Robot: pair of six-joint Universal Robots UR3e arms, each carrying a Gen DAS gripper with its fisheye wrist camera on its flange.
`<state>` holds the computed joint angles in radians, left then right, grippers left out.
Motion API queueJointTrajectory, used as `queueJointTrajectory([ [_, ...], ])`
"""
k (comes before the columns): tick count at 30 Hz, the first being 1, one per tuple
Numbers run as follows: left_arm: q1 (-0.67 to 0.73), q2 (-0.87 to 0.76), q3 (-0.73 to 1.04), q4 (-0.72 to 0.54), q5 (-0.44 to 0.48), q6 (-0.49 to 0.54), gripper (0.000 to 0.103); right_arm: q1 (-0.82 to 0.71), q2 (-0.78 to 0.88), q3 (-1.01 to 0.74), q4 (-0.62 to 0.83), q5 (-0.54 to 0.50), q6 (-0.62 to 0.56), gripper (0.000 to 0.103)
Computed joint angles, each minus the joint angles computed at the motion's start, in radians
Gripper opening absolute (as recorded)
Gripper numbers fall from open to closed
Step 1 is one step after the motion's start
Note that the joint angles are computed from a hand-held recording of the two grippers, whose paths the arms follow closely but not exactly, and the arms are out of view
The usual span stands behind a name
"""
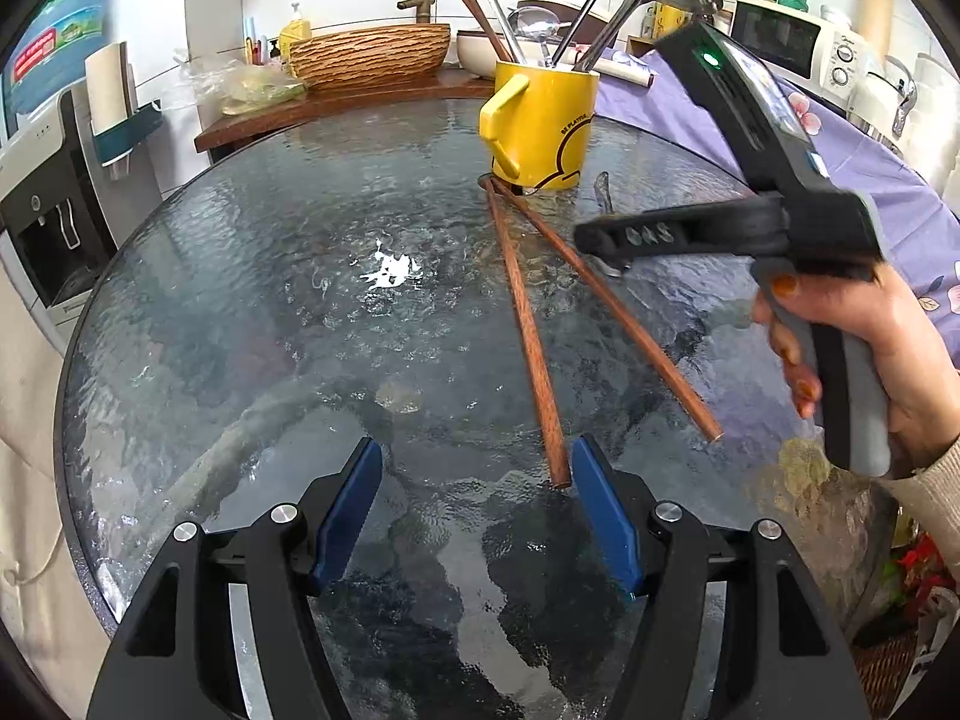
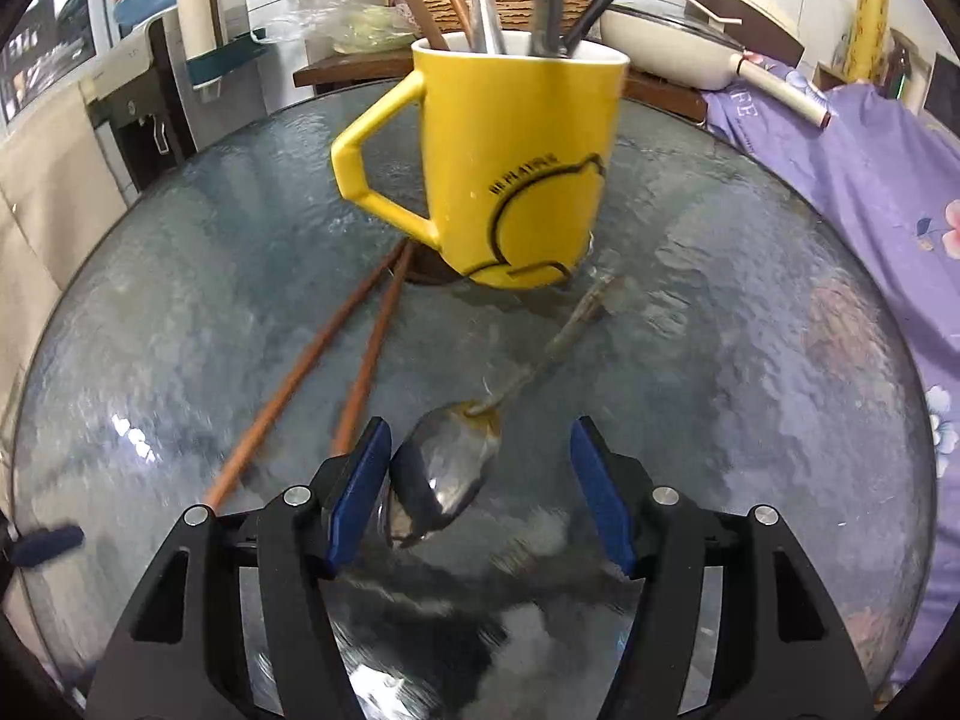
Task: Organize utensils
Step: 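Move the right tool to the small steel spoon while the left tool approaches a loose chopstick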
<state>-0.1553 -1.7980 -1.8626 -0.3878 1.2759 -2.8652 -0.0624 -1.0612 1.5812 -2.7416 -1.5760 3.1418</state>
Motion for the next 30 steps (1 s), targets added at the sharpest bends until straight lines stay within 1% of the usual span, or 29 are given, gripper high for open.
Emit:
queueJointTrajectory([
  [6,0.017,0.007,-0.010,0.001,-0.039,0.003,0.064,-0.092,-0.145,0.233,-0.079,0.073,-0.078,0.063],
  [10,0.006,0.011,-0.028,0.038,-0.053,-0.003,0.064,-0.127,-0.214,0.353,-0.140,0.086,-0.096,0.063],
  [13,-0.016,-0.003,-0.020,0.053,-0.034,-0.012,0.064,-0.131,-0.222,0.383,-0.176,0.086,-0.088,0.063],
  [15,-0.024,-0.011,-0.015,0.060,-0.031,-0.022,0.064,-0.137,-0.222,0.394,-0.193,0.106,-0.076,0.063],
  [16,-0.025,-0.013,-0.012,0.059,-0.030,-0.023,0.062,-0.141,-0.222,0.394,-0.196,0.119,-0.074,0.063],
  [17,-0.027,-0.015,-0.011,0.062,-0.027,-0.023,0.057,-0.141,-0.221,0.392,-0.198,0.133,-0.067,0.063],
  [20,-0.036,-0.022,-0.007,0.061,-0.010,-0.024,0.047,-0.115,-0.200,0.347,-0.161,0.118,-0.061,0.063],
  [23,-0.042,-0.030,-0.001,0.059,-0.007,-0.027,0.044,-0.068,-0.171,0.304,-0.151,0.050,-0.049,0.063],
  [26,-0.052,-0.031,0.000,0.061,0.008,-0.021,0.044,-0.063,-0.170,0.294,-0.138,0.047,-0.044,0.056],
  [27,-0.056,-0.033,0.004,0.057,0.012,-0.017,0.043,-0.060,-0.172,0.294,-0.137,0.046,-0.044,0.052],
  [30,-0.073,-0.040,0.007,0.070,0.041,-0.009,0.038,-0.068,-0.188,0.313,-0.144,0.051,-0.051,0.042],
])
